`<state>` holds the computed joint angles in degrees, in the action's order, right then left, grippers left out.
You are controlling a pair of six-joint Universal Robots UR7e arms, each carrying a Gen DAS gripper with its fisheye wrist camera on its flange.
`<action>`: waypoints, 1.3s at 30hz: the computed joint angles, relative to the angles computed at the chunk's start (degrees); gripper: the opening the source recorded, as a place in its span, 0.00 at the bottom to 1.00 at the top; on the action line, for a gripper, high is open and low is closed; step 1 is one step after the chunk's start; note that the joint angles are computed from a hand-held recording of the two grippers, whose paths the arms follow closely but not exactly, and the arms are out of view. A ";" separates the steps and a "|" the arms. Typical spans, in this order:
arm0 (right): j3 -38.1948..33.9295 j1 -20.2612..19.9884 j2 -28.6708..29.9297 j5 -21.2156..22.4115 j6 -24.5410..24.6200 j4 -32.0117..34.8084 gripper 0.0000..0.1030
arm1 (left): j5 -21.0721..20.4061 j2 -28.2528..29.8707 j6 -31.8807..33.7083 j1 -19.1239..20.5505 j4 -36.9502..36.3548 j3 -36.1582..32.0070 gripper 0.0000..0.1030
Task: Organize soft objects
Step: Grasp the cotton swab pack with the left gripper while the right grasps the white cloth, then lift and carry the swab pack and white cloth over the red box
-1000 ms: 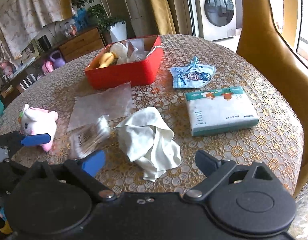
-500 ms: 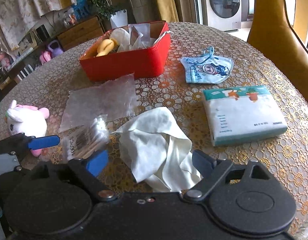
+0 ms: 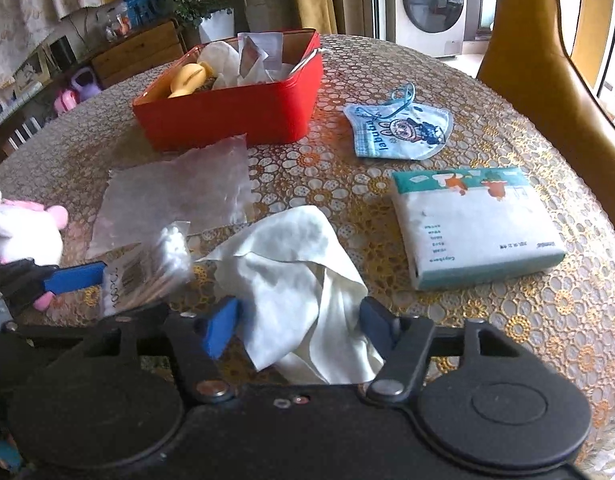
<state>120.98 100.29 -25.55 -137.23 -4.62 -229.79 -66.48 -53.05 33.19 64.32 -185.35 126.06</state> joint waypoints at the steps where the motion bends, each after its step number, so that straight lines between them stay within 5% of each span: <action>1: -0.27 0.21 0.25 -0.78 -0.18 0.00 0.57 | 0.07 -0.04 -0.12 -0.01 0.07 -0.04 0.61; 6: -1.77 1.28 1.58 -4.81 -0.74 -0.24 0.41 | 1.06 -0.28 -1.22 -0.42 -0.31 0.32 0.52; 10: -1.43 1.53 1.48 -4.65 0.25 -0.43 0.17 | 1.09 -0.96 -1.28 -0.63 0.07 0.64 0.47; 13: -1.32 1.98 1.65 -4.62 0.75 -0.86 0.10 | 0.72 -1.93 -2.87 -0.52 1.89 0.39 0.46; 28: 2.05 7.13 -0.56 -1.87 2.39 -6.49 0.07 | -2.23 -10.78 -8.28 -2.42 11.81 0.85 0.45; 39: 2.68 12.95 -5.11 -1.98 -1.85 -6.75 0.07 | -4.59 -16.86 -11.08 -5.64 19.25 -1.80 0.45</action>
